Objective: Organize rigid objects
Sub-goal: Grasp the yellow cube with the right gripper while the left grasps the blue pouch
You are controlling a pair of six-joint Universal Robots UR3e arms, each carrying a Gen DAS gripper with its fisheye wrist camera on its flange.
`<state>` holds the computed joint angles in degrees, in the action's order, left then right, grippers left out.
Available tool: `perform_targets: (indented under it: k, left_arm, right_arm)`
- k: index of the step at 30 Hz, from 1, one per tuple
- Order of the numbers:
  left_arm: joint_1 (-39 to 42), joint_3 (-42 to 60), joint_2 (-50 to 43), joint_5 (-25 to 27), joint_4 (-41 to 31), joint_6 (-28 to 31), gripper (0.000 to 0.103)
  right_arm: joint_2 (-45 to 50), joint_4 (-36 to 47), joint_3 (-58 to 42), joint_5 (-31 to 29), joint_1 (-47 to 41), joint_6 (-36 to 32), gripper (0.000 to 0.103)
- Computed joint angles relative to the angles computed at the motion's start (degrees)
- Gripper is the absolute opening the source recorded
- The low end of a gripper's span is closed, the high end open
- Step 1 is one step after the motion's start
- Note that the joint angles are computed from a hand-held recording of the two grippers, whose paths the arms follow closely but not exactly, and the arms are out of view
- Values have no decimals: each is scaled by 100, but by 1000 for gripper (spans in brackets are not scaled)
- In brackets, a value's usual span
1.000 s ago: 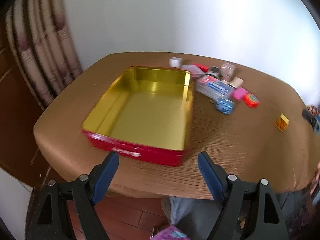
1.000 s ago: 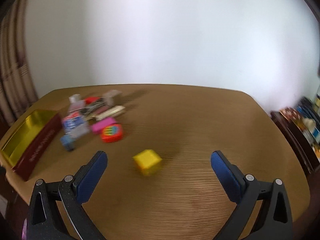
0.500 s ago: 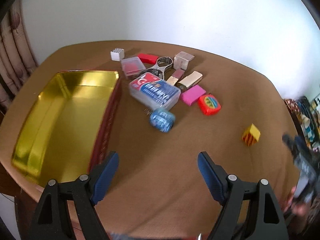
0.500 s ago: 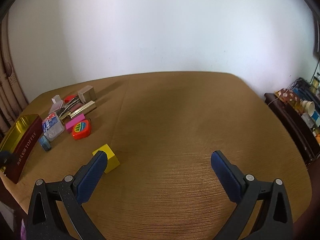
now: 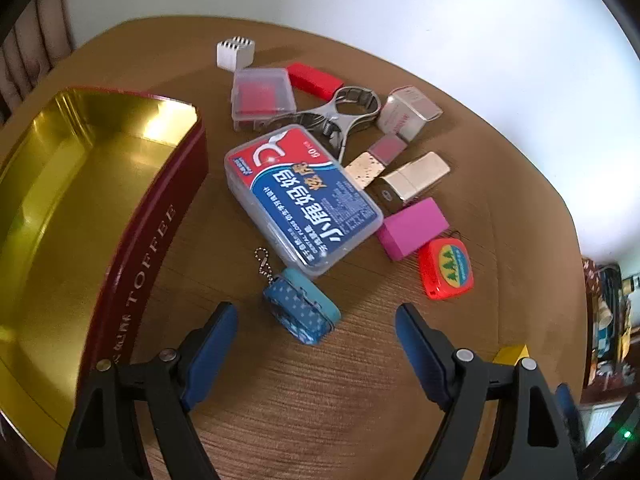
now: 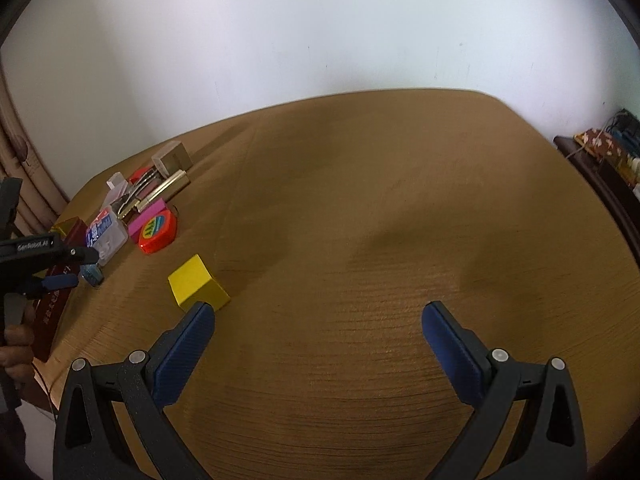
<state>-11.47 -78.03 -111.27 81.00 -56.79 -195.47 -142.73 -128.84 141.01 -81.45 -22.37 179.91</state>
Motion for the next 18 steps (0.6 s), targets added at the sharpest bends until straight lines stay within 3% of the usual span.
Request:
perform_targets:
  k: [2,8,18]
  left_arm:
    - [39,10,-68,-15,4,-97,82]
    - [197,-284,12,-116,221,-123,42]
    - [303,-1096,644,-480,560,190,42]
  right_arm:
    - [67,0,33,74,-31,-26,103]
    - [167,44,90,231,-138,-112,103]
    - [100,418,-43,512,-351,-383,103]
